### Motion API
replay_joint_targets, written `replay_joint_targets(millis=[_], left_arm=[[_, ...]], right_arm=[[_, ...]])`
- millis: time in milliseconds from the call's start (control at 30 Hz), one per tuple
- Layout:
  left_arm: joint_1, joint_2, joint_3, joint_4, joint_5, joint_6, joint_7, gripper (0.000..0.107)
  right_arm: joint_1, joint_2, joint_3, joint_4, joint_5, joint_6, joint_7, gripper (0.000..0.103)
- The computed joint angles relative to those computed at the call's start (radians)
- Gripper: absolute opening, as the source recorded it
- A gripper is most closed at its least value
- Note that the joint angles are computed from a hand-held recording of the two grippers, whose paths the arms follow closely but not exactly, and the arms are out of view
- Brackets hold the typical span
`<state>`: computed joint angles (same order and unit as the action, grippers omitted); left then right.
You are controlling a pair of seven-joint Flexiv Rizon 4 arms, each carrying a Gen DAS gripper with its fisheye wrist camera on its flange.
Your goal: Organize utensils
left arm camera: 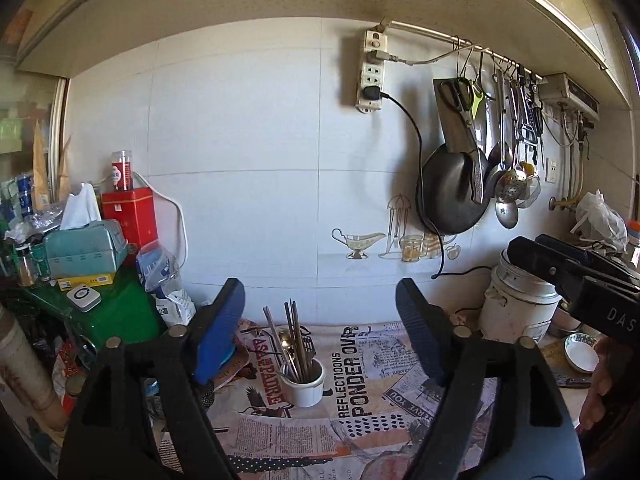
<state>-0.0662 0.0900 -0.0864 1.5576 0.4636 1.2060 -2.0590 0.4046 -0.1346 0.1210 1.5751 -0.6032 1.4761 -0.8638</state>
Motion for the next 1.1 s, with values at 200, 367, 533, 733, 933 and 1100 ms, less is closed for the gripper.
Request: replay_joint_targets(millis=[200, 367, 533, 733, 933, 1100], left_arm=[[0.021, 0.068, -0.052, 0.016, 0.119, -0.047, -0.134, 0.098], [0.040, 0.113, -0.093, 0.031, 0.163, -0.097, -0.215, 0.102], [0.056, 0.146, -0.125, 0.044, 0.190, -0.142, -0.248, 0.102], [0.072, 0.173, -0.148, 0.063, 0.201, -0.164, -0.263, 0.102], [0.082, 0.183, -0.156, 0.071, 0.193, -0.169, -0.269, 0.102], [0.085, 0.185, -0.154, 0.078, 0.182, -0.165, -0.262, 0.102]], right_arm=[[-0.036, 0.079, -0.042, 0.096, -0.236, 0.050, 0.218, 0.091], [-0.105, 0.125, -0.009, 0.145, -0.347, 0.056, 0.309, 0.101], [-0.151, 0.151, 0.023, 0.170, -0.367, 0.066, 0.324, 0.103], [-0.173, 0.164, 0.046, 0.183, -0.356, 0.070, 0.308, 0.103], [-0.182, 0.168, 0.055, 0.188, -0.366, 0.066, 0.311, 0.103], [-0.178, 0.170, 0.061, 0.193, -0.344, 0.057, 0.292, 0.103]])
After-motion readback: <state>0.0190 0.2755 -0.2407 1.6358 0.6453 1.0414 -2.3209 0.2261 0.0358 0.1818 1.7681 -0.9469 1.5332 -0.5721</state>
